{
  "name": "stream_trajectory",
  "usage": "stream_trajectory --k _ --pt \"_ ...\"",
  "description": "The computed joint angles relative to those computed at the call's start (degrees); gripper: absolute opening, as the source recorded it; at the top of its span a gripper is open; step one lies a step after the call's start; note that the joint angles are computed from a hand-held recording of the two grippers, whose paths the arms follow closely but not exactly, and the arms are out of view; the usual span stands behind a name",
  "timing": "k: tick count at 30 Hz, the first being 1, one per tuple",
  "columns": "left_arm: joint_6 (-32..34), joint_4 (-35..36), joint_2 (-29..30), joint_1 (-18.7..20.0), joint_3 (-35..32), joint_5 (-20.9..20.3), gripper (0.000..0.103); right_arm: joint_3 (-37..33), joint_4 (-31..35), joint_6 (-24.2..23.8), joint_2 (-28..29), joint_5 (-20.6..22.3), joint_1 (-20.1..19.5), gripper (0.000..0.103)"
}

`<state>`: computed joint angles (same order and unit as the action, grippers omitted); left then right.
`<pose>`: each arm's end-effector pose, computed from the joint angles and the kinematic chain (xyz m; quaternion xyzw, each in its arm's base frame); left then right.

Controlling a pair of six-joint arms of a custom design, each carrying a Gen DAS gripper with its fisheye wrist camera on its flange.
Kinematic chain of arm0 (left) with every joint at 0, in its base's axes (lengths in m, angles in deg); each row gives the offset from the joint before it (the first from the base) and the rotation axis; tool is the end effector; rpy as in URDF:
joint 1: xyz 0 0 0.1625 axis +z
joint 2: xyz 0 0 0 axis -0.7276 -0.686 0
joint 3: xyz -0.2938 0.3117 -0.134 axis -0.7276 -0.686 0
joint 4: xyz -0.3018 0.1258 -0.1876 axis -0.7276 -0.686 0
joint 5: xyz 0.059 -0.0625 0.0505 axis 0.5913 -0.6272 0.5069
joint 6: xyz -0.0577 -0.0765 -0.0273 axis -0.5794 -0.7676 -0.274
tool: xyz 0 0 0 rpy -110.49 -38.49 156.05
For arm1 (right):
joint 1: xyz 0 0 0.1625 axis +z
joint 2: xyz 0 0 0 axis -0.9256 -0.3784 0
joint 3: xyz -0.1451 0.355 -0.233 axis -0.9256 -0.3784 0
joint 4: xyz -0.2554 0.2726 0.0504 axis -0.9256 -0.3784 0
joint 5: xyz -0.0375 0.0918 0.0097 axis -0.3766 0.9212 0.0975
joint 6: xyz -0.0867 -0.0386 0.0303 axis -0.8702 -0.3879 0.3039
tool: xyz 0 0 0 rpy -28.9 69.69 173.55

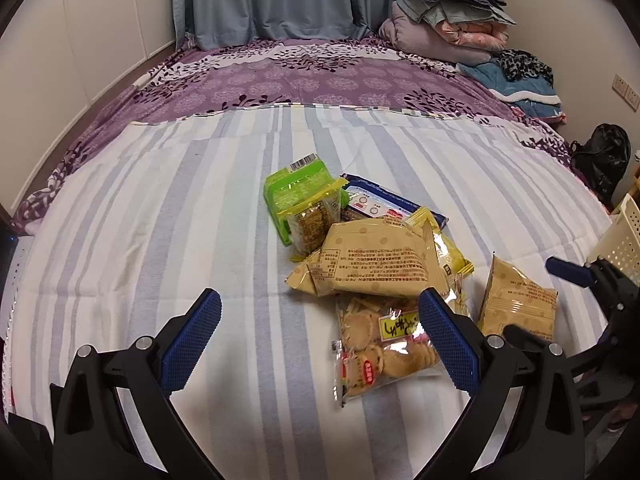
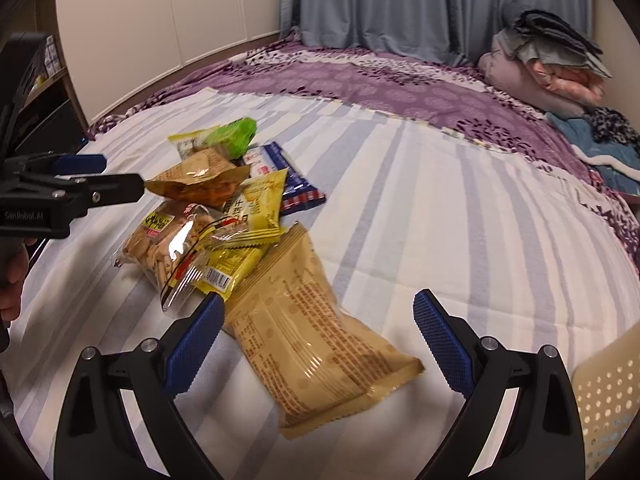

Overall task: Organize snacks
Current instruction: 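Move both tools back over the remaining snack pile, then grasp the tan biscuit bag with the left tool while the right tool grasps another tan bag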

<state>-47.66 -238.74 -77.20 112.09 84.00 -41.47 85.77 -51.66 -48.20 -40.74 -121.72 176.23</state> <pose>-0.0480 -0.6454 0.3293 -0.1400 0.8135 -0.3862 0.4117 0.3705 -0.7648 -0.0484 0.5621 -0.8114 0.0658 0.1463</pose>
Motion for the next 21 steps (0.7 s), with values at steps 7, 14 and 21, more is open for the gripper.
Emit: stream_trajectory --k 7,14,21 --pt "3.9 -5.2 1.5 1.6 -2.9 -5.4 0.1 4.7 -0.5 -2.4 -2.0 -1.4 -0.4 0.094" --pt "7.9 -10.3 1.8 1.5 -3.7 -6.7 0.1 8.7 -0.6 -1.4 -4.6 -0.5 -1.0 0.094" --pt "8.9 -10.7 2.5 2.3 -5.4 -8.8 0.1 6.6 -1.3 1.0 -3.2 -0.6 -0.8 0.094"
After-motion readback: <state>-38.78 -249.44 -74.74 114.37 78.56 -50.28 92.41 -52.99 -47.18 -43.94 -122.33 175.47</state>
